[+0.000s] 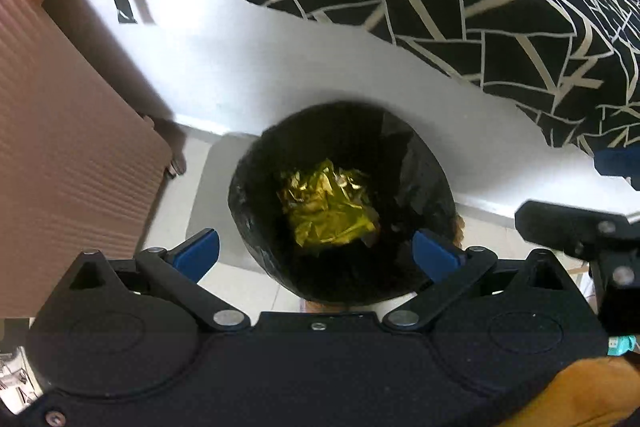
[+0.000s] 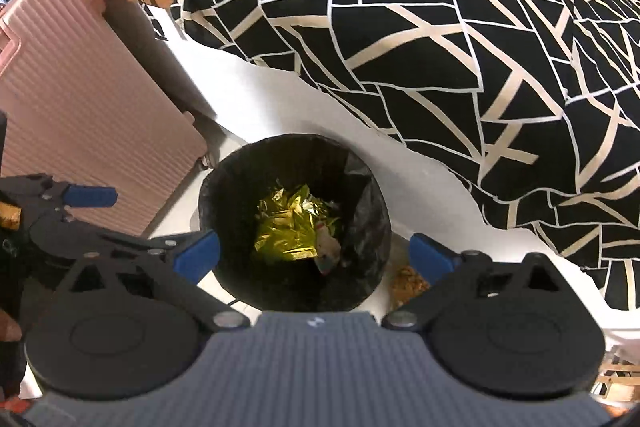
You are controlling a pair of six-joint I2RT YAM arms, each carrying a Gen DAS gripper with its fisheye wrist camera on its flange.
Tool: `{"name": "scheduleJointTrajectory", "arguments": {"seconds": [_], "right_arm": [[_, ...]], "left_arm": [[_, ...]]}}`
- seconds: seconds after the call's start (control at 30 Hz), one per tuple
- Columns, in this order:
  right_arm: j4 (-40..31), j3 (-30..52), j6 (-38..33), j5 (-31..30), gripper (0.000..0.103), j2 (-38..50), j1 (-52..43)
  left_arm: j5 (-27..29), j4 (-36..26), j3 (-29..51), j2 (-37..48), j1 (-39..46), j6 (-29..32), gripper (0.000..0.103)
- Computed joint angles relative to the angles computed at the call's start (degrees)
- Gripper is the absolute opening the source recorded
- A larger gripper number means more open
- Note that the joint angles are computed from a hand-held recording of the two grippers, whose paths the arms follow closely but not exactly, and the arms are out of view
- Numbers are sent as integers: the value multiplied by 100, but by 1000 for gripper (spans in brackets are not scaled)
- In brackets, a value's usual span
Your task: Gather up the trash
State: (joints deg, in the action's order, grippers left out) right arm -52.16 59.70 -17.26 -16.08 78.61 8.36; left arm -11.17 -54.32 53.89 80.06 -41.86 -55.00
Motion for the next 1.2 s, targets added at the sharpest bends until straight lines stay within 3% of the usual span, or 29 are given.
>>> {"name": "scheduleJointTrajectory", "arguments": {"seconds": [1.2], "right_arm": [[66,115,68,215,103,113,117]], "left_arm": [[4,43,1,21,62,241,103]]}}
